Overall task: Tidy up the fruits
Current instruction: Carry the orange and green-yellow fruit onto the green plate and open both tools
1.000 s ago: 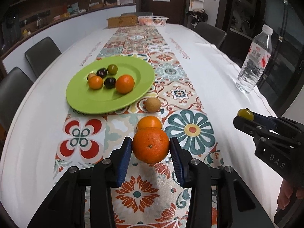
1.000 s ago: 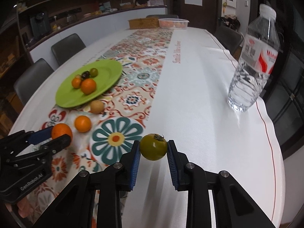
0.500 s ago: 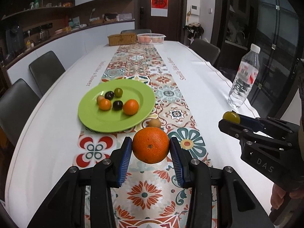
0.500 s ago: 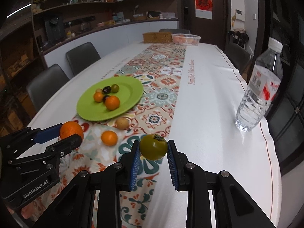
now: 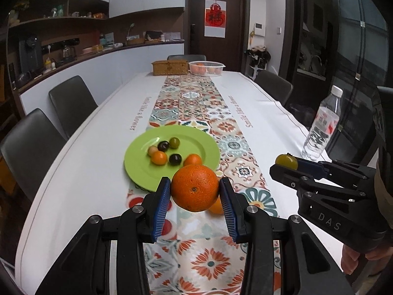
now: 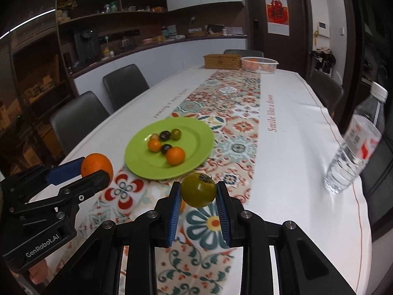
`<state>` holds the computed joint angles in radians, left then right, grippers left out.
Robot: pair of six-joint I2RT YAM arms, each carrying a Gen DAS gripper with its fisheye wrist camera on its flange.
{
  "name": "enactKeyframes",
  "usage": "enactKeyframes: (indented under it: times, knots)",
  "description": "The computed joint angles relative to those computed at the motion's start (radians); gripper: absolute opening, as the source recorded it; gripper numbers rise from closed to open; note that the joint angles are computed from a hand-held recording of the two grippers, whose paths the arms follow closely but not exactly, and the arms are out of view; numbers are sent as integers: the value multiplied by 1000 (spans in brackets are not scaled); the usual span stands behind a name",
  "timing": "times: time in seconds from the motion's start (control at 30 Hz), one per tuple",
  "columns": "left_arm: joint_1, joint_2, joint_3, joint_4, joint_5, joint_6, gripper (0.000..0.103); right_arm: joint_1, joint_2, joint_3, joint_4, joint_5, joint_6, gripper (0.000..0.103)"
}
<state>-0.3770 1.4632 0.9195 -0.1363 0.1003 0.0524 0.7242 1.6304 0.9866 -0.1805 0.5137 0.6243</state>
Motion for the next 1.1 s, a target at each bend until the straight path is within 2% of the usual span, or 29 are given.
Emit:
enactKeyframes:
  times: [0.67,1.1]
  knots:
    - [120,197,202,4,62,63,40,-95,263,347,-64,-101,-119,29]
    - [163,423,442,-86,113,81,40,-184,490,639,-177,-193,-175,29]
